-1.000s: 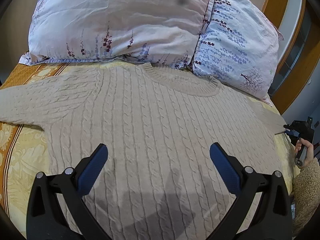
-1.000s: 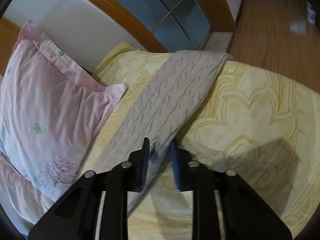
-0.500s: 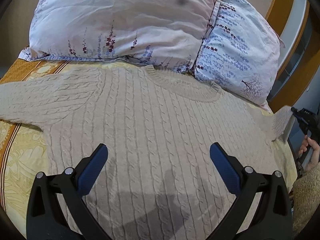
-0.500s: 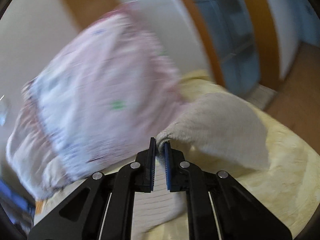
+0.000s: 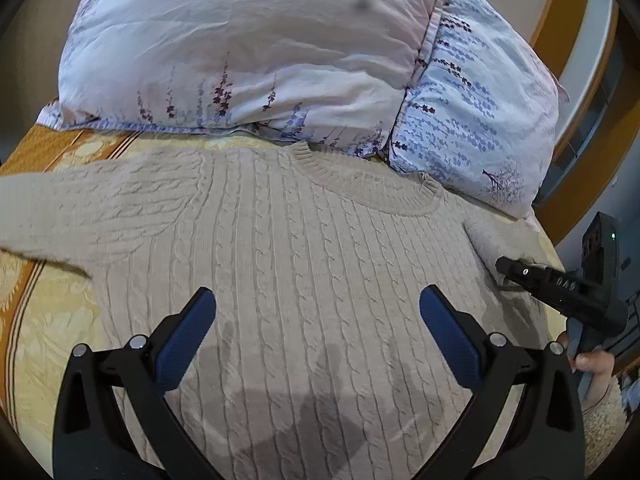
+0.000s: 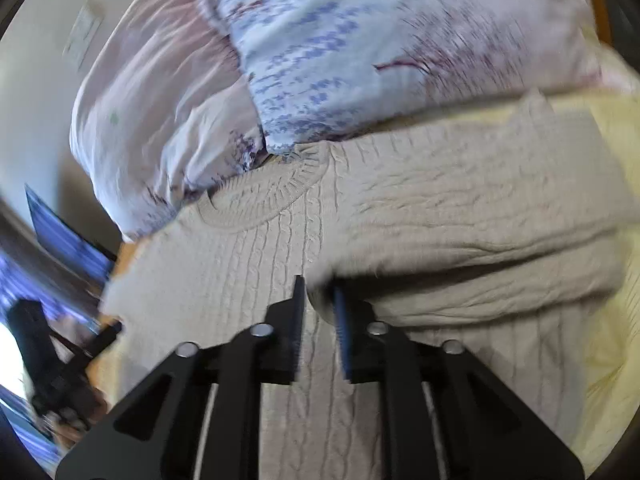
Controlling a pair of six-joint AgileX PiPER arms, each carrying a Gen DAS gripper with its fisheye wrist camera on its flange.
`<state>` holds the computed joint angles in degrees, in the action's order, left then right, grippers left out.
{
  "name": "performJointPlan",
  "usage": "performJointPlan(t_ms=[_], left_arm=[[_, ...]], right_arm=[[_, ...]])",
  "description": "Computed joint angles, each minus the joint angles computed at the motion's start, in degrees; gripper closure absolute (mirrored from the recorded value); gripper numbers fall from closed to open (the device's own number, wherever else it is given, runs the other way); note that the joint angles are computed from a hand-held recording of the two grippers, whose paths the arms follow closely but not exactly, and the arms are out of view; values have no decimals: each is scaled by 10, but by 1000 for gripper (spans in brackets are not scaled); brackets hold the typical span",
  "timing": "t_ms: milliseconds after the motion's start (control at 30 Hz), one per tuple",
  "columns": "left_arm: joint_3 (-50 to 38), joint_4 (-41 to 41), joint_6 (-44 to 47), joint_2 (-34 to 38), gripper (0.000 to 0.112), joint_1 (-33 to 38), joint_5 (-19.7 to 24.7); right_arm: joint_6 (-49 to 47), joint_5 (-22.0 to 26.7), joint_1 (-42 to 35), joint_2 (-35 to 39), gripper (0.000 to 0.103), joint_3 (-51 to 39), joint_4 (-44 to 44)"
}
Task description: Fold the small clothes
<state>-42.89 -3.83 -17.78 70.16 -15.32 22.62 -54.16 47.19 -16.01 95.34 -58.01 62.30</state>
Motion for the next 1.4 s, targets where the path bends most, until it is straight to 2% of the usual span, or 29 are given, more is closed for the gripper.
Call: performJointPlan(t_ms=[67,200,300,400,433,467,500,533,633,700,733,800,833,900,967,1033,1133,1200,1300,1400], left_arm=[[-6,-38,44,5,11,10,4],[-6,-175,180,12,11,42,1],[-7,-267,267,17,11,65,6],[-5,-375,373,22,11,94,18],[-2,-433,423,24,11,112,28],[-1,-473,457,28,11,124,36],[-1,-504,482,33,11,136,47],[-3,-523,496,37,11,146,58],[-1,-569,534,43,11,171,83],[-1,-595,549,49,11,186,98],[-1,-608,557,53,11,192,107],[-2,-640,571,64,11,206,130],[-2,-651,575,68,12,211,138],[-4,-661,574,79,12,213,147],[-7,-649,556,86,14,211,146],[-12,-642,542,97,16,213,152],[-34,-625,510,130,25,213,172],[-49,-632,507,157,33,213,195],[-74,-632,490,188,37,198,210],[-96,-629,473,208,42,183,212]], right_arm=[[5,24,-28,2,63,2,27],[35,54,-91,12,61,2,51],[80,32,-120,13,61,-6,51],[99,-10,-115,13,62,-16,55],[102,-30,-109,10,69,-16,51],[109,-65,-94,2,85,-17,38],[125,-104,-72,-6,88,-19,15],[129,-122,-65,-13,91,-19,1],[89,-146,-24,-44,93,-12,16],[51,-153,33,-66,93,-12,31],[39,-149,53,-72,93,-13,34],[25,-112,109,-60,93,-34,25],[42,-83,143,-41,90,-56,-8],[87,-60,196,-14,75,-77,-69],[87,-60,204,-14,51,-63,-64],[60,-48,168,-32,45,-28,-20],[52,-2,73,-60,45,16,29],[58,35,-20,-73,45,42,51],[94,69,-135,-62,46,47,55],[118,90,-205,-26,52,39,64]])
